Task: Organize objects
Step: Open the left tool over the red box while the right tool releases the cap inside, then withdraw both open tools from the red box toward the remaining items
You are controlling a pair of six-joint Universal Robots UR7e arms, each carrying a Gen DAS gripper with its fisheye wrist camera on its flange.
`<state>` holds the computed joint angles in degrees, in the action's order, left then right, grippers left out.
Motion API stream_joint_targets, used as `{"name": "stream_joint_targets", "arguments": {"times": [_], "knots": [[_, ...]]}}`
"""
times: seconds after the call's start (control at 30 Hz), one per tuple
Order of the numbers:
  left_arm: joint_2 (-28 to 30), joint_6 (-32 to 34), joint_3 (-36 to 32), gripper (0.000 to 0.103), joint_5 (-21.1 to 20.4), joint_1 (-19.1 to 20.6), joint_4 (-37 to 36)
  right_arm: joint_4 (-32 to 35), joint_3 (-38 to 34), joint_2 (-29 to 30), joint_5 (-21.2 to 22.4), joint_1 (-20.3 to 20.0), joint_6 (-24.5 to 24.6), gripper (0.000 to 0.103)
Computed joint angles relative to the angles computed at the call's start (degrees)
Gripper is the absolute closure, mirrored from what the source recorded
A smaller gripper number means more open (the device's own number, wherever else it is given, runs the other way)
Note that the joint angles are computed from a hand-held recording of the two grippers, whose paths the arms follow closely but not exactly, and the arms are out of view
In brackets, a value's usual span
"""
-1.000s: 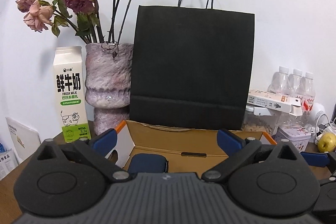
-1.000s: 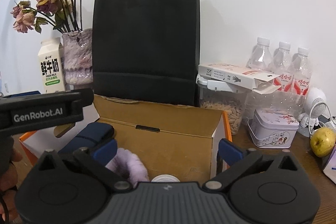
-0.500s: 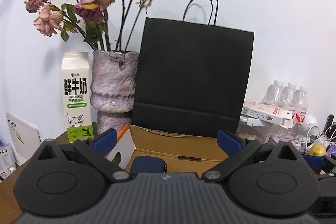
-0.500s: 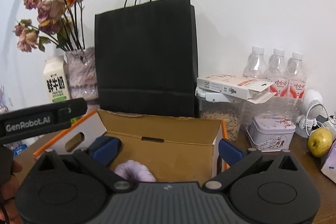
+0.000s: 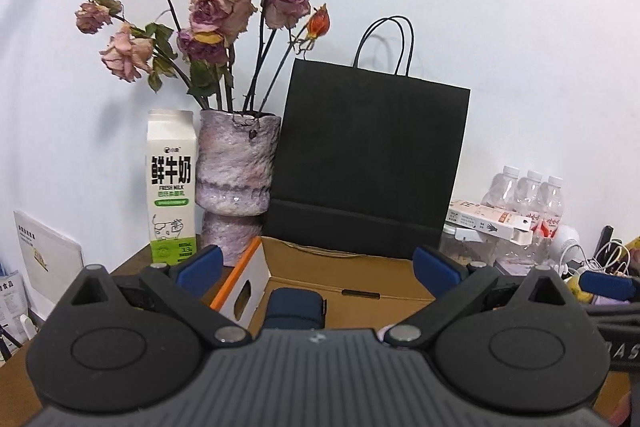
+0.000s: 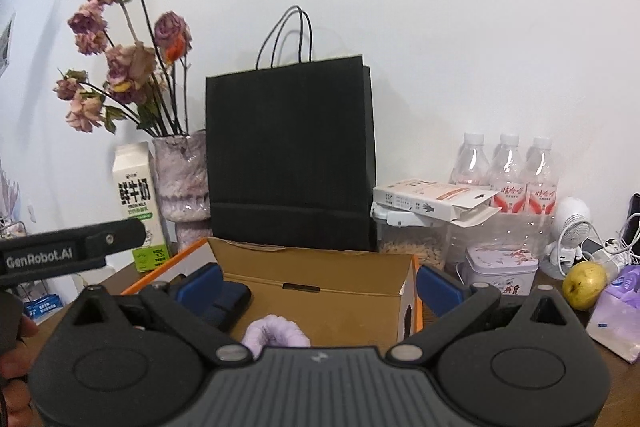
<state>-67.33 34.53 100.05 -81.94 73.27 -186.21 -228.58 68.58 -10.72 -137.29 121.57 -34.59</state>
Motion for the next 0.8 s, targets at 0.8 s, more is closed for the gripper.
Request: {"name": "stream_joint_targets", "arguments": {"times": [0.8], "knots": [[-11.38,6.4,9.83,0.0,-6.26,6.06,4.86,-14.48,11.79,0.23,-3.13,5.24,-3.25,0.0]]}}
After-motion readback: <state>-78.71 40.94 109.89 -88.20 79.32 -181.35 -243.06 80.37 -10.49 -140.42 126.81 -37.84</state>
